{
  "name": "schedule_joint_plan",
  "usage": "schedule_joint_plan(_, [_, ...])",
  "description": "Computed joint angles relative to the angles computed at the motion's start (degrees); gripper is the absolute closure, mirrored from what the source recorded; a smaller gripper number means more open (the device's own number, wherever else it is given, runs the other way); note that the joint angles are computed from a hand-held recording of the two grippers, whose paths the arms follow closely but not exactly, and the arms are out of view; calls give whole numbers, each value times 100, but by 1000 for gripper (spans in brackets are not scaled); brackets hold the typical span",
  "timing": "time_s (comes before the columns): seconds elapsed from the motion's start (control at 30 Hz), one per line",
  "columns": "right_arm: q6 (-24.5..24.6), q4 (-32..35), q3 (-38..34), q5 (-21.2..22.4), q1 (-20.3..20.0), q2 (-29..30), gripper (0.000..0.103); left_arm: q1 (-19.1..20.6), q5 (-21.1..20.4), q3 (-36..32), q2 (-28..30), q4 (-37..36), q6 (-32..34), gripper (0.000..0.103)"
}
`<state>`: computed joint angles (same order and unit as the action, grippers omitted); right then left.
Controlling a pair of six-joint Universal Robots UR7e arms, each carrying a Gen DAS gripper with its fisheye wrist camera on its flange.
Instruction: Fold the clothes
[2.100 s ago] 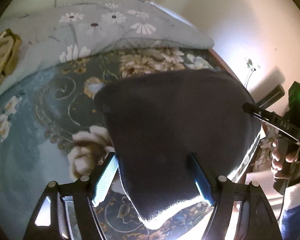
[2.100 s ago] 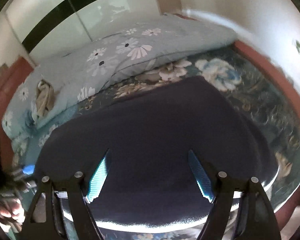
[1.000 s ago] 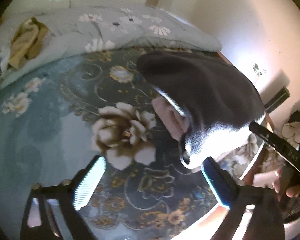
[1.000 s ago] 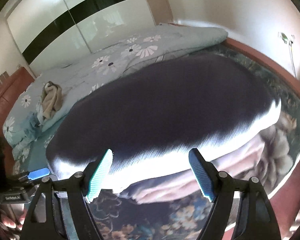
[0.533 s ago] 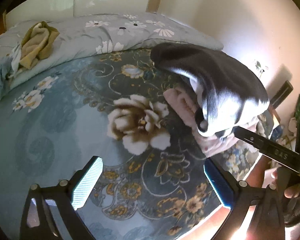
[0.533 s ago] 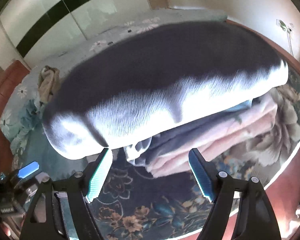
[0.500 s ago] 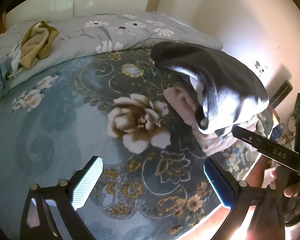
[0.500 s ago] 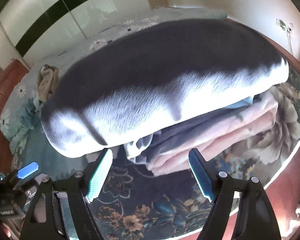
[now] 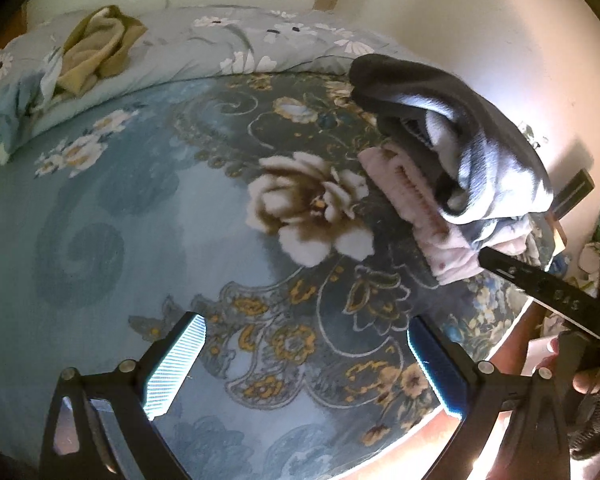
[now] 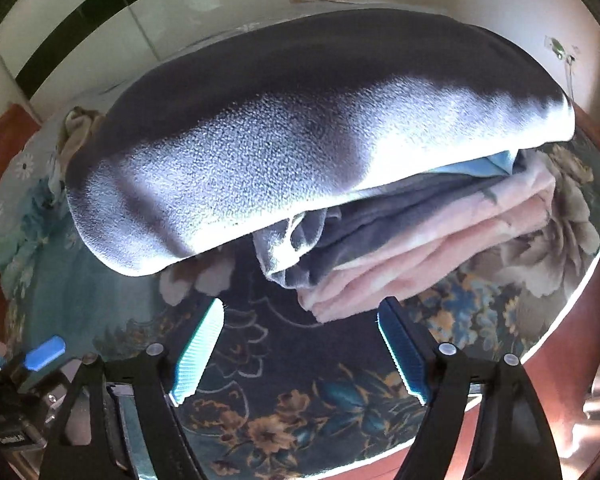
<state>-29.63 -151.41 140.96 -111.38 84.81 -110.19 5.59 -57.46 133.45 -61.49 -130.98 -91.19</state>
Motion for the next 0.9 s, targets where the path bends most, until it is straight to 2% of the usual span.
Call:
schedule_joint_plan(0.07, [8,-28,33,-17,23,-46,10,-55,-16,26,-9,128,-74,0])
schedule_joint_plan(0.33, [136,-98,204,-179,120,-298,10,-220,-238,272,-60,32,-123,0])
schedule_joint_plan(0.53, [318,-23,498,-217,189,-641,10,-409,-51,216,-116,418,-179,0])
schedule_joint_plan(0.8, [613,303,794,-260,273,-1058,10,-514,-61,208,-189,600,-185,0])
schedule_joint_plan(0.9, [615,197,902,-304,284,-1044,10,-525,-86,234,-217,625,-217,0])
